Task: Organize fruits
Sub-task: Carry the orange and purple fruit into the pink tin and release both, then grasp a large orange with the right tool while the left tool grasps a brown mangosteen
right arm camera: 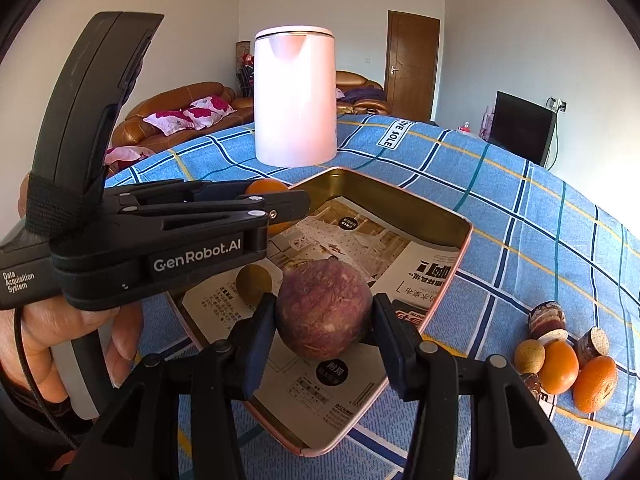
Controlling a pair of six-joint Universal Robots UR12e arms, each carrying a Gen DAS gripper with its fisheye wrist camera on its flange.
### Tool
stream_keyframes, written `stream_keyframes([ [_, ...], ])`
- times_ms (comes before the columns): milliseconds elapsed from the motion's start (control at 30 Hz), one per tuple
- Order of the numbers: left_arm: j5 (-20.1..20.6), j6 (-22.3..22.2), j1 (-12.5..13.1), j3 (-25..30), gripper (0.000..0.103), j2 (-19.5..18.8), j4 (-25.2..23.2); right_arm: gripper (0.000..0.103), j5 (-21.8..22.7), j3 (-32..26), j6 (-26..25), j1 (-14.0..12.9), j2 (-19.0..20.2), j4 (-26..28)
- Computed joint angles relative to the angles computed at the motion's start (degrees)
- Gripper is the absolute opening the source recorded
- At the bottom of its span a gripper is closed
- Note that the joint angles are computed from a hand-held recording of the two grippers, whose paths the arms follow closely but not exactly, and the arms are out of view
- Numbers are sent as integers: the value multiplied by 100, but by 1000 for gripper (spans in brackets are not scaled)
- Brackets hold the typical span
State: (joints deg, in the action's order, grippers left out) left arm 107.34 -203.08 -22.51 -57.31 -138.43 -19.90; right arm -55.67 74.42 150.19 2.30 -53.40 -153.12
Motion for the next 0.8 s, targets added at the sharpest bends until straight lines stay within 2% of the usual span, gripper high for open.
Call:
stream_keyframes([
  [100, -12, 40, -40, 30, 44, -14, 64, 56, 104, 98, 161, -75, -43, -244],
  [167, 27, 96, -87, 91, 57, -52, 160, 57, 140, 186, 246, -140, -89, -437],
  [333, -13, 350, -227, 354, 59, -180, 234, 59, 174, 352, 688, -361, -185, -888],
  [533, -241, 749, -399, 881, 59, -455, 68, 60, -484, 506, 1201, -622, -218, -1427],
  [667, -424, 967, -490, 1425, 59, -734, -352, 60, -983, 482, 1536, -743, -178, -1511],
  [800, -542, 1093, -561, 1948, 59, -1001, -796, 60, -1242, 382, 1840, -819, -82, -1496],
])
